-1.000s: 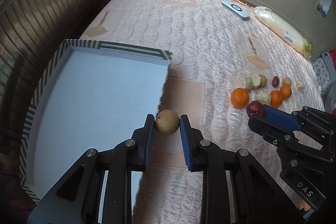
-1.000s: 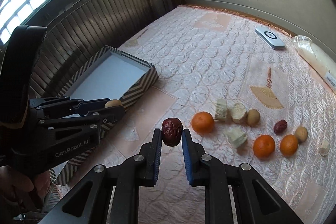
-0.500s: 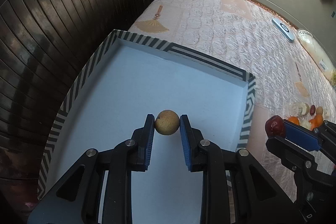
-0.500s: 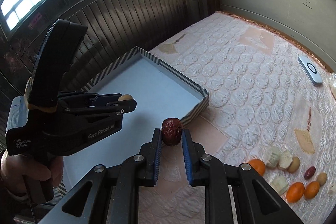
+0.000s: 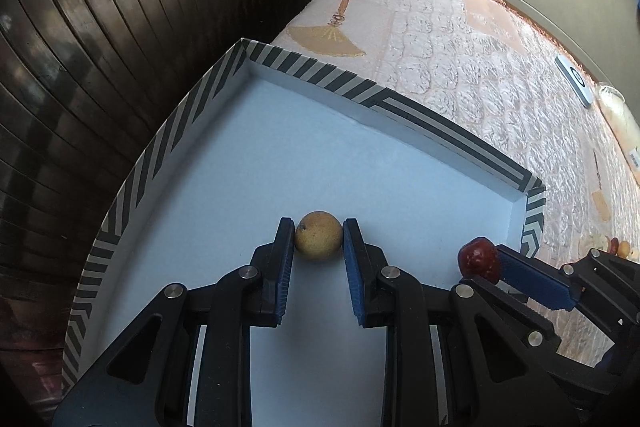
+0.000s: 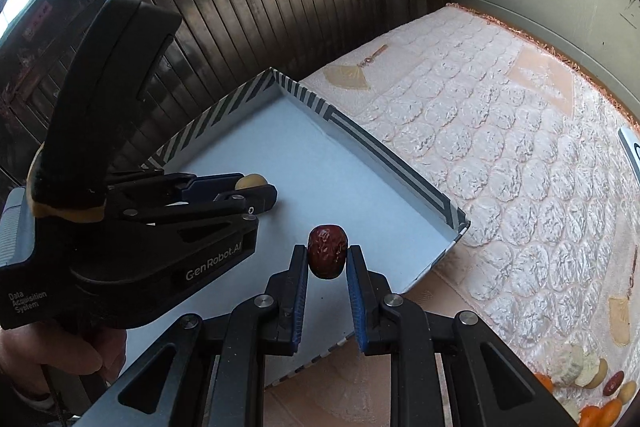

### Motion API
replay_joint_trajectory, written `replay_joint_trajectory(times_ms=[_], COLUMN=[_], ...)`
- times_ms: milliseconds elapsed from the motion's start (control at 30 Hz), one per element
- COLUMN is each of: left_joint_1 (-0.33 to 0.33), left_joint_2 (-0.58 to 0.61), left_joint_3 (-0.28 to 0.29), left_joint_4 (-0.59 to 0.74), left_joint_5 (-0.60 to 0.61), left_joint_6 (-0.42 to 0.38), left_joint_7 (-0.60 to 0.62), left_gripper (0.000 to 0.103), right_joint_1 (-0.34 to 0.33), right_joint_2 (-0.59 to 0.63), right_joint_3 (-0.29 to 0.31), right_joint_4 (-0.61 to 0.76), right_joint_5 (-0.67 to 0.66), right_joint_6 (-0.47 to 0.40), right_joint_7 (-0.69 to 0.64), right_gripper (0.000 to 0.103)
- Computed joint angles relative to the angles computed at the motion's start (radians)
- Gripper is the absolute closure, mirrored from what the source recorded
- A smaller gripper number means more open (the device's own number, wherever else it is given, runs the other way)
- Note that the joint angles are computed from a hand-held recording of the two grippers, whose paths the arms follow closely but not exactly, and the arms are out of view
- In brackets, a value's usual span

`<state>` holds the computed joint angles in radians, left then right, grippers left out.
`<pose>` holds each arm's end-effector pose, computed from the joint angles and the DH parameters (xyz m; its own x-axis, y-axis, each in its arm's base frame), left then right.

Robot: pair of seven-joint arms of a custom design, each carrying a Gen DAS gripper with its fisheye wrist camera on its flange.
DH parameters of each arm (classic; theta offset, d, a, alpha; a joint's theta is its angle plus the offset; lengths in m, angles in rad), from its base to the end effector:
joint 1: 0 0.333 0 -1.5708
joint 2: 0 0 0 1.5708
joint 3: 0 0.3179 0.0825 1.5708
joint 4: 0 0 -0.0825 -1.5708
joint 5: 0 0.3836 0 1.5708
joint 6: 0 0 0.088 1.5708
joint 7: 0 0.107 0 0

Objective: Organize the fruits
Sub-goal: 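Carry both fruits into the striped tray while the right gripper releases the red date, then open the left gripper to drop the tan fruit in the tray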

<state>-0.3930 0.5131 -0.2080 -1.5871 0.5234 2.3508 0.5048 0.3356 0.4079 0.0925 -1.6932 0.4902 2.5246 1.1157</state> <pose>0.6045 -0.3784 0.3724 0.1786 -0.9838 0.0176 -0.8995 -0.1705 -0.4024 0.6402 0.2782 0.4077 0.5402 -0.8018 -0.2554 -0.7922 -0.3822 -0.4758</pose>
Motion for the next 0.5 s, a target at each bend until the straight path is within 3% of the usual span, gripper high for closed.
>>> replay_joint_trajectory(times_ms=[367,500], left_joint_1=[0.005,0.042], left_joint_2=[-0.001,-0.021], left_joint_3=[0.000,-0.021], left_joint_4=[-0.006,-0.049], left_joint_5=[-0.011,-0.066], left_joint_6=[0.010,0.085], left_joint_7=[-0.009,-0.004], left_gripper=[0.078,0.078], right_joint_1=[0.037,0.018], right_joint_2=[0.050,0.023], right_joint_3=[-0.022,0.000], right_joint_4=[0.040,0.006], right_joint_5=[-0.084,-0.052], right_joint_6=[0.013,0.031], right_joint_7=[0.040,0.005], right_gripper=[0.084,0.066])
